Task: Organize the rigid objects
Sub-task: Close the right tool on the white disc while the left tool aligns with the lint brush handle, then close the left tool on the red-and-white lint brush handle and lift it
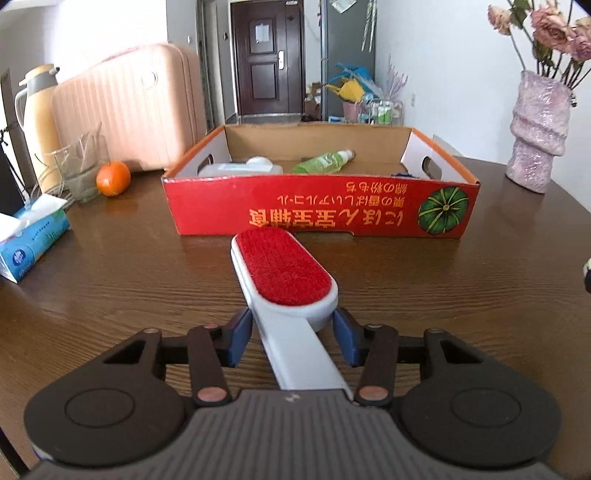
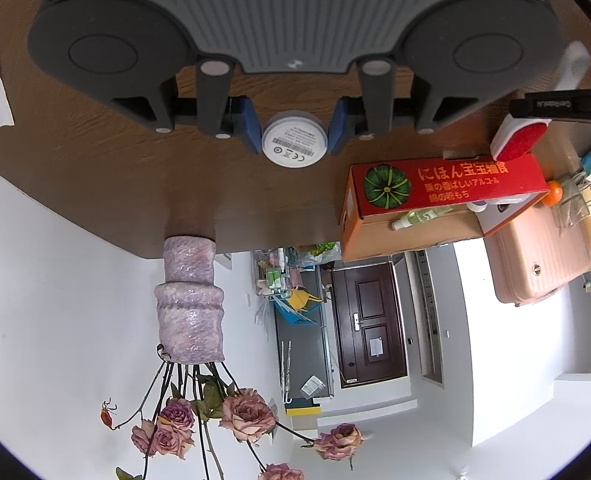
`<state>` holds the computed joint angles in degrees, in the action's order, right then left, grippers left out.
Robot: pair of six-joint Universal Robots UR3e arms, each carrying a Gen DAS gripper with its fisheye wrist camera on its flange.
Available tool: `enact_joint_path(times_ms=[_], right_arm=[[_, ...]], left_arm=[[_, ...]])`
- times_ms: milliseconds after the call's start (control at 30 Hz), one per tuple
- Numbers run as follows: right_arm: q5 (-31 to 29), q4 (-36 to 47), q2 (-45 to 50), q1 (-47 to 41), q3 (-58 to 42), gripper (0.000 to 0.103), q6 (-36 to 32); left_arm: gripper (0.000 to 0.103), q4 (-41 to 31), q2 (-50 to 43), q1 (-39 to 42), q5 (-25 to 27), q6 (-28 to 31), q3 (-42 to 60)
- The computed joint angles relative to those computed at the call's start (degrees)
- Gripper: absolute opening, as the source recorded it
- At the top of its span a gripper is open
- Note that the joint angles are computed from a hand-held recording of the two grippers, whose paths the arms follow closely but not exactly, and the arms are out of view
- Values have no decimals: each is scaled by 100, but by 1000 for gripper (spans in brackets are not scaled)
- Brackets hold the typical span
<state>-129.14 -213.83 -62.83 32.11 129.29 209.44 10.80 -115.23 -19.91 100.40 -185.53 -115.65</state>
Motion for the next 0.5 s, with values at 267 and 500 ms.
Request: enact_joint_path(times_ms=[267,500], right_arm=[[-192,123,157,380,-276,39,79],[-296,357,321,729,-671,39,96]], left_arm=[[10,772,571,345,-486,396,-901],[12,1093,943,609,-985,698,-1418]])
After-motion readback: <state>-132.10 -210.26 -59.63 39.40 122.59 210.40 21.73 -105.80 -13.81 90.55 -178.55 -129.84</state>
